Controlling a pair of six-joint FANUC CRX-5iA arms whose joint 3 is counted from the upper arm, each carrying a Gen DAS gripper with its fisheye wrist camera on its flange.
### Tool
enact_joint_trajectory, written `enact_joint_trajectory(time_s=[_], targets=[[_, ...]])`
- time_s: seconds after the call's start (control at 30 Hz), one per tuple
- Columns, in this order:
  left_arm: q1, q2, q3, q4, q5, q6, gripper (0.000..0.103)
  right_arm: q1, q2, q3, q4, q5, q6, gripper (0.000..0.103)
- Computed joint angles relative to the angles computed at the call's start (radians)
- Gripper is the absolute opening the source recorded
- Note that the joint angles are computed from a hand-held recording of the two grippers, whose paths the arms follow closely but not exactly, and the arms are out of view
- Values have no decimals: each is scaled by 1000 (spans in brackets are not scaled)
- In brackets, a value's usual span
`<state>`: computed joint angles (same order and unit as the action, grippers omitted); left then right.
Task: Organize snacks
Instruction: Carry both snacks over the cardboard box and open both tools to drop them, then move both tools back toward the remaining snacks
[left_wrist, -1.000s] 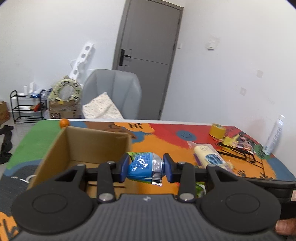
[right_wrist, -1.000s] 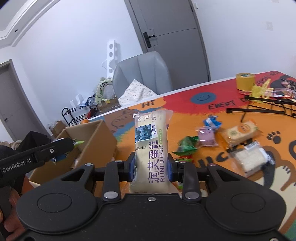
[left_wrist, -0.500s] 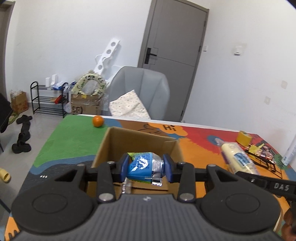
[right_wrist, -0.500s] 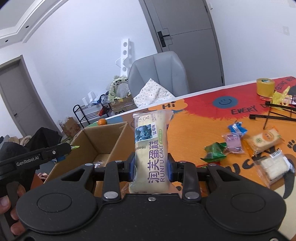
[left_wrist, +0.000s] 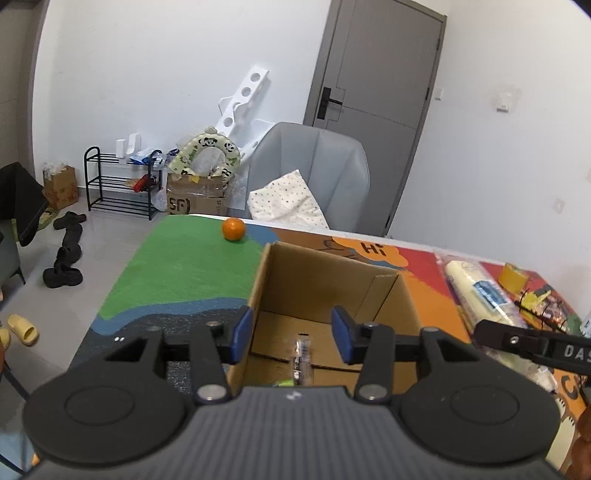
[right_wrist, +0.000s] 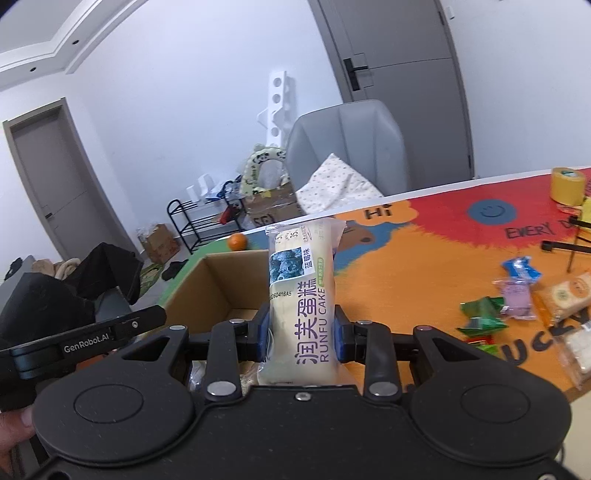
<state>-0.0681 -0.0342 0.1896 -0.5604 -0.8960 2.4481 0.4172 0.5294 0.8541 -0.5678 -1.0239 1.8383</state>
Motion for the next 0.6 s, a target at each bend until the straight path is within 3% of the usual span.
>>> enact_joint_trajectory(time_s=[0.23,0.37,0.43,0.5,0.53,0.6], targets=[[26,-34,-42,56,28,-32,59,25,30,55,-10,-40,-21,31],[44,-47,-65,99,56,-71,73,28,56,101,-44,-66,-45,32],[58,-50,-73,138,62,-101,79,17,71,126,-84,-81,-57,45],[80,-50,-81,193,59,-141,83,20,59,106,-69,-55,-78,85],[84,-48,-78,206,49,-152,85,23,46,85,-56,-36,-81,92],[81,-41,-63,208,17,-156,88,19,39,77,-47,-37,-84,94]])
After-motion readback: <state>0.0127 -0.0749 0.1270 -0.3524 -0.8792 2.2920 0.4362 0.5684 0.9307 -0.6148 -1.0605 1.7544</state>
